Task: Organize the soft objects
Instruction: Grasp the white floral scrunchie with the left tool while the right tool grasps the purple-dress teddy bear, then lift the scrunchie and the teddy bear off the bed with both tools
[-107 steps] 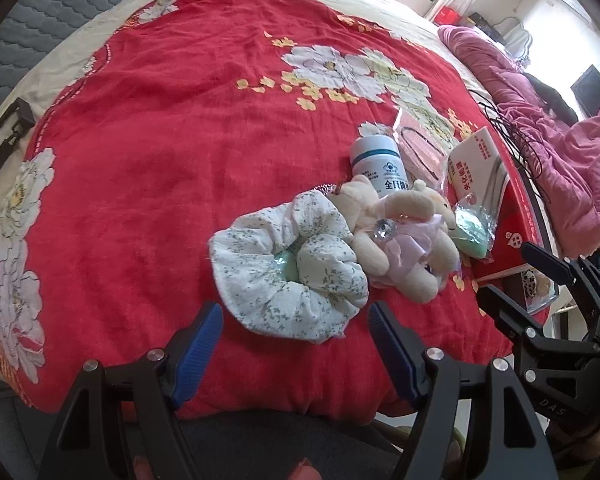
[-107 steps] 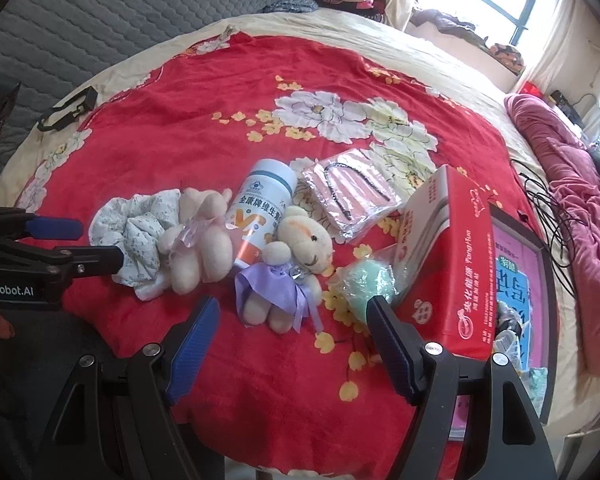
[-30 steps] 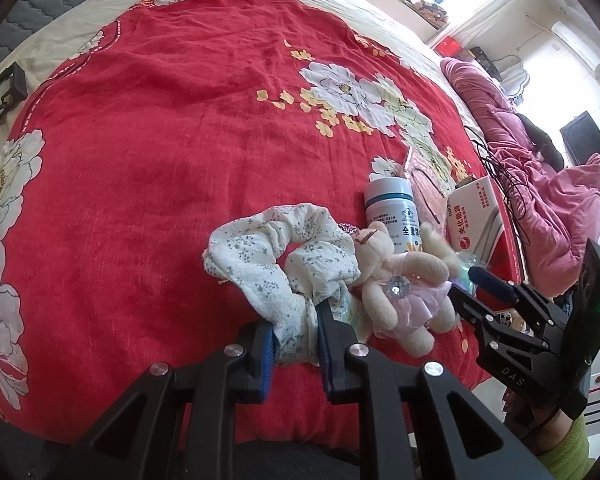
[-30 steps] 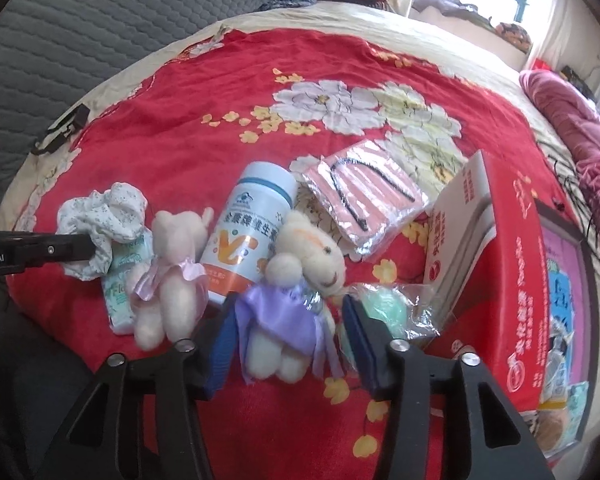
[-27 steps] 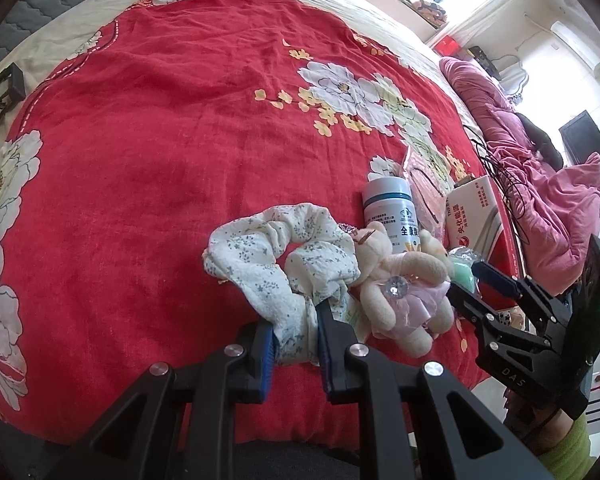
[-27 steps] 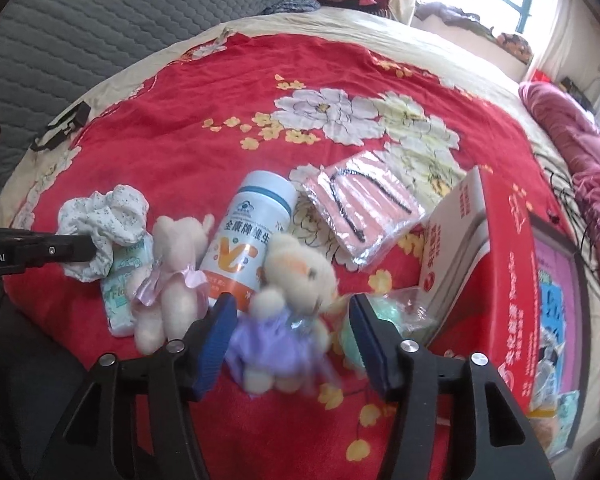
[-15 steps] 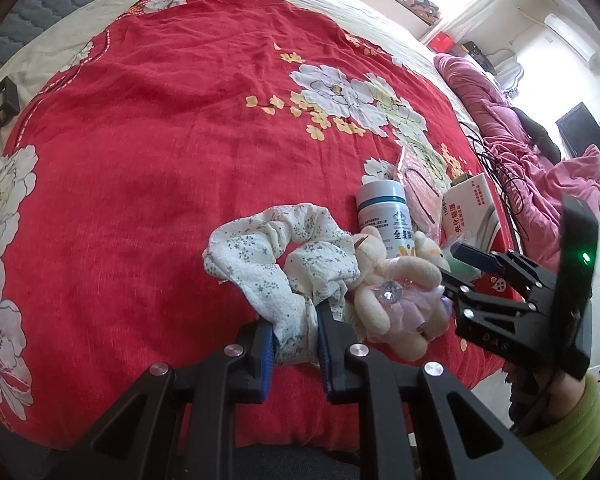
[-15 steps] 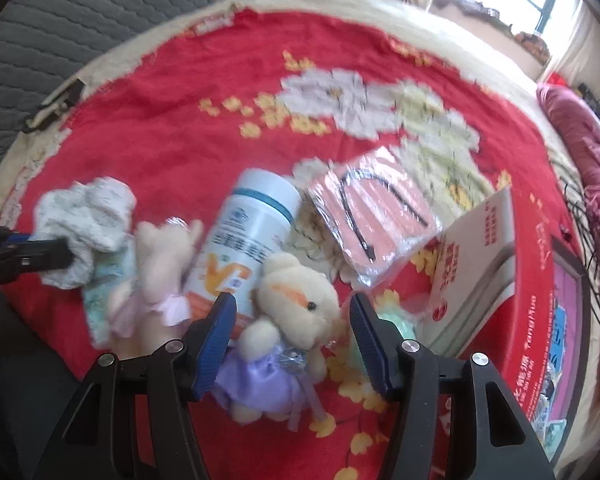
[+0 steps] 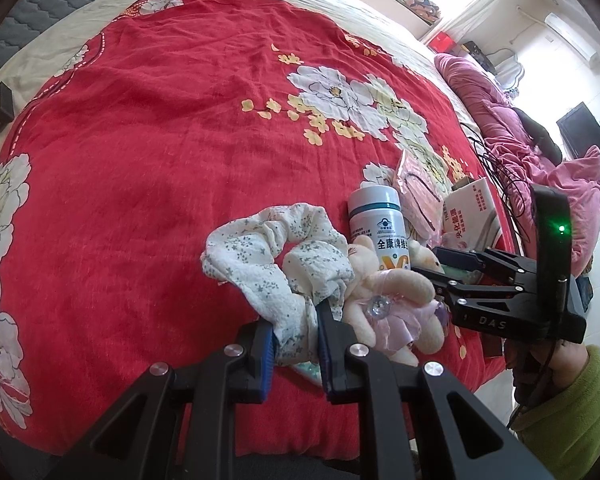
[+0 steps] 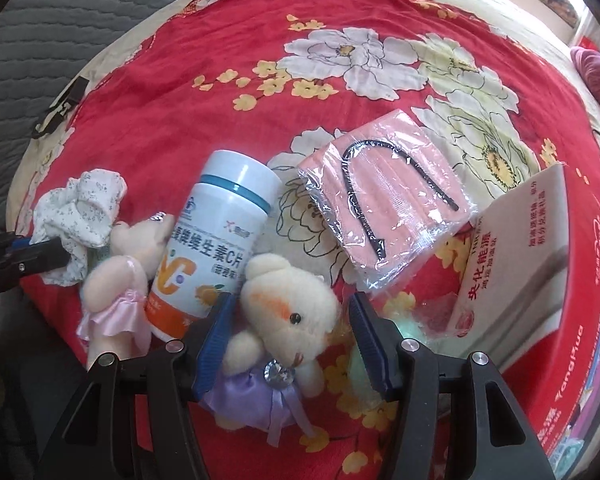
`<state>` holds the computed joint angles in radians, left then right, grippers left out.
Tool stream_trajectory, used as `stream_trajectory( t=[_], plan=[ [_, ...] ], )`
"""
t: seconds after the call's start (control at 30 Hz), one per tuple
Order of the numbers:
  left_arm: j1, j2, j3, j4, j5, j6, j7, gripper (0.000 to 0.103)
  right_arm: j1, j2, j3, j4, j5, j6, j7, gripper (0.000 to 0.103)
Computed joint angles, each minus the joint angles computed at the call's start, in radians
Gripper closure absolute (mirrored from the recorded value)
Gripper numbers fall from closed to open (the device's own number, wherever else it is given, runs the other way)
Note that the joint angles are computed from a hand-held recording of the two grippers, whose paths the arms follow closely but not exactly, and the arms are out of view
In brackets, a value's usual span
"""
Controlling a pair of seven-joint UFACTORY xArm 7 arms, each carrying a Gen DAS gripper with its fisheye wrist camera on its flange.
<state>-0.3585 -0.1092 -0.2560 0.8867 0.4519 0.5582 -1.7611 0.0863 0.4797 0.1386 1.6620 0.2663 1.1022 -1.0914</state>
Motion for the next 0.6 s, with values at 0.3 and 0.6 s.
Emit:
stream_trajectory(
  t=[0.3, 0.6],
  plan=[
    [0.001, 0.012, 0.006, 0.021, 0.006, 0.016, 0.012, 0.084, -0.007, -0.055, 0.01, -0.083, 0.021, -0.085, -0.066, 0.06],
    [-0.006, 0.013, 0.0, 0.075, 0.043, 0.063, 0.005, 0.084, -0.081, -0.087, 0.018, -0.032, 0.219, 0.023, -0.102, 0.061]
  ],
)
